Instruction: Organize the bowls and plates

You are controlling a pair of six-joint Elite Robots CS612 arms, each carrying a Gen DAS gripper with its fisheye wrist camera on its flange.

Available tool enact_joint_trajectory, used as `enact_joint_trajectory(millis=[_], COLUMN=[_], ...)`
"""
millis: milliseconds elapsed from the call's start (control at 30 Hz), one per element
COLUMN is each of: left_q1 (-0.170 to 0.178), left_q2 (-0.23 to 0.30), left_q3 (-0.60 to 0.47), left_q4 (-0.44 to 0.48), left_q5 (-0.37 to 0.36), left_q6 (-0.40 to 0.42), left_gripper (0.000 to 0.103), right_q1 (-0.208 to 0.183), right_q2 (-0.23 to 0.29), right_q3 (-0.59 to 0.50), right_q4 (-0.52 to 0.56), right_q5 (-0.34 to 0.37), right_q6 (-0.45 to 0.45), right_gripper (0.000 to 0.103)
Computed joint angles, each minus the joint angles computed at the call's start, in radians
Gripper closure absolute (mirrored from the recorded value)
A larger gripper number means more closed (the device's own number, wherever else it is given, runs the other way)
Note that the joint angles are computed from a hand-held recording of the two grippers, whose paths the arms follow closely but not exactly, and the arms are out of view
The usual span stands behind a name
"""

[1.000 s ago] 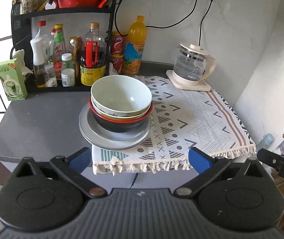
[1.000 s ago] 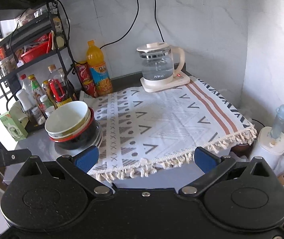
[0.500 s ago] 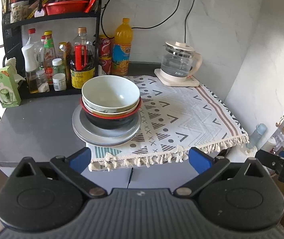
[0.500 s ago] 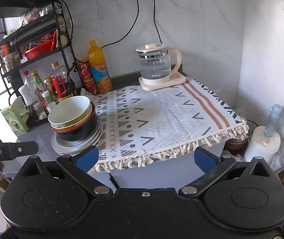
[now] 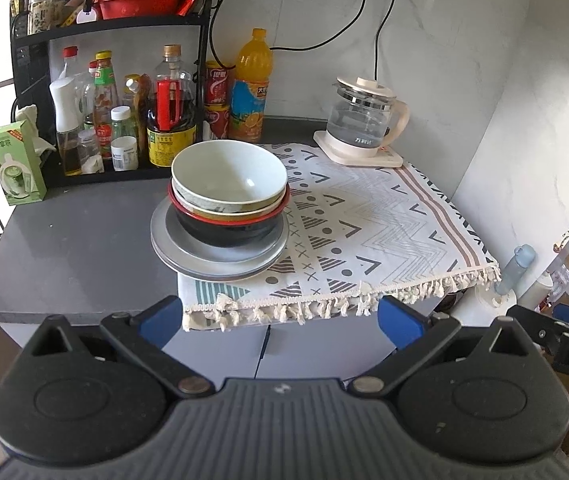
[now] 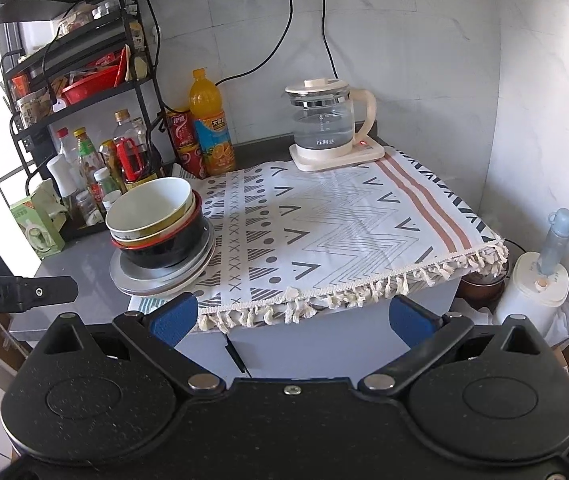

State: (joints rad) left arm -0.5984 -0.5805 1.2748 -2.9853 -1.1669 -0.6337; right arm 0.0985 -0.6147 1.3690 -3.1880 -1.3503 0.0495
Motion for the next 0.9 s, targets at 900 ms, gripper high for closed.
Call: enact_joint_trajectory(millis=[900], left_q1=[0.002], left_q2=[-0.001], left_q3=[-0.002], left_q4=[0.008], left_q5=[0.000], left_q6=[-0.004], left_gripper=[0.000], right_q1=[-0.005], right_q2=[0.001], right_q3=[-0.016], right_q4=[0.009], right_q5=[0.021], right_q6=[-0.008], right_gripper=[0.000])
